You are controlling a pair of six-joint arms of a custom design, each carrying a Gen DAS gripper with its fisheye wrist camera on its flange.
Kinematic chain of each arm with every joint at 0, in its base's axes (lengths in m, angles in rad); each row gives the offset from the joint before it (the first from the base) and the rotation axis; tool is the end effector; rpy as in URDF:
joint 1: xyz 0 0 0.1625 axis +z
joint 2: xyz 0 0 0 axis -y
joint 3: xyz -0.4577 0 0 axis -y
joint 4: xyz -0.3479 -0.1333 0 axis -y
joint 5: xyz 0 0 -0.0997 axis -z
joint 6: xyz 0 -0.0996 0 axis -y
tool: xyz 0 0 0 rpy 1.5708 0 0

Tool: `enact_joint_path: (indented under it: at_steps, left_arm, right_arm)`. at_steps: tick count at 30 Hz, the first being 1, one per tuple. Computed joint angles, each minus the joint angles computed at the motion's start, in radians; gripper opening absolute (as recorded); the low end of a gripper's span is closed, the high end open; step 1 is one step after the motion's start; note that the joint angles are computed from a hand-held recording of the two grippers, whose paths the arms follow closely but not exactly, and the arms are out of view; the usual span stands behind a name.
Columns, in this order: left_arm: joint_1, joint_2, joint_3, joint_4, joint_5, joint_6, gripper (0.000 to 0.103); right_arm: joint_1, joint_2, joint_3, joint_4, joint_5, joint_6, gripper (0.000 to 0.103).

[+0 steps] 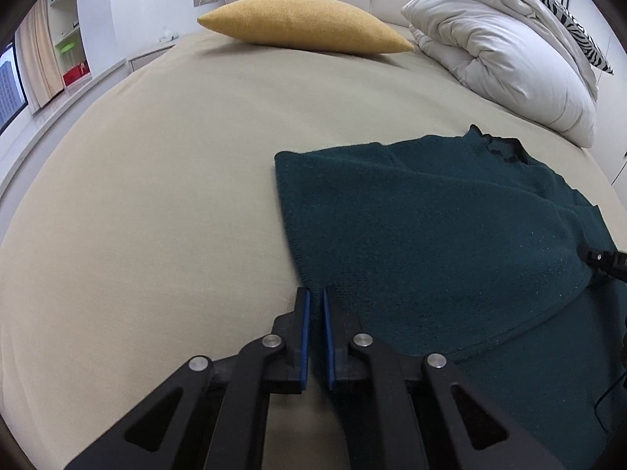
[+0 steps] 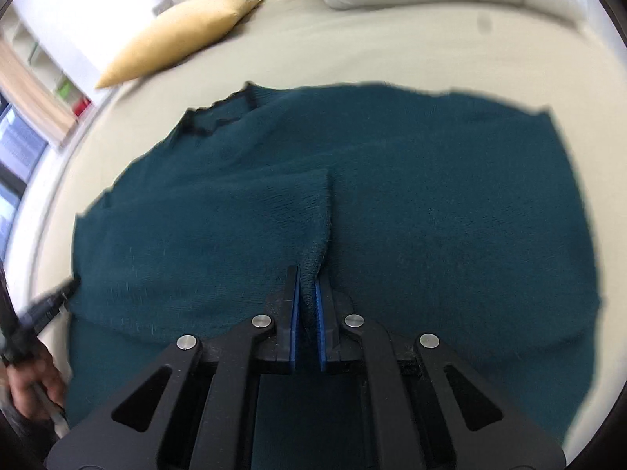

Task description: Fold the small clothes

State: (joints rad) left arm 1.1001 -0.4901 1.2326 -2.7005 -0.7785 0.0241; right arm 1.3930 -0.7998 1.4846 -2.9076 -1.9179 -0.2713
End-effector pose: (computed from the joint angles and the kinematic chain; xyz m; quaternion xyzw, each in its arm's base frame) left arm -0.1712 -0.7868 0.1156 0.1497 0.8959 -0.2569 0.3300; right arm -0.0303 -0.7307 0.2568 -0.0116 -0.9347 0.2711 0.2297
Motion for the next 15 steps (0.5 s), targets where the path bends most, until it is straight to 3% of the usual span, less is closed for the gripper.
enact_joint_path:
  at_steps: [2,5,7,10,11,15]
  left_arm:
    - [0.001,0.002,-0.001,-0.005,0.001,0.009,0.009]
    - [0.003,0.002,-0.001,-0.013,-0.001,0.006,0.012]
    - [0.005,-0.005,0.012,-0.030,-0.013,0.006,0.012]
    - [-0.005,-0.021,0.035,-0.047,0.004,-0.001,0.025]
    - [-0.010,-0.027,0.044,-0.056,0.020,-0.013,0.031]
    - [-0.036,-0.033,0.080,-0.162,0.066,0.020,0.033]
  right_arm:
    - [-0.003,-0.005,0.000,0.001,0.015,0.014,0.006]
    - [0.020,0.006,0.006,-0.036,-0.043,-0.043,0.006]
    - [0.015,0.000,0.012,-0.034,-0.027,-0.023,0.006]
    - [0.011,-0.014,0.019,-0.012,-0.009,-0.001,0.012]
    - [0.019,-0.015,0.023,-0.025,-0.035,-0.007,0.016]
    - [0.046,-0.013,0.035,-0.167,-0.100,-0.063,0.017]
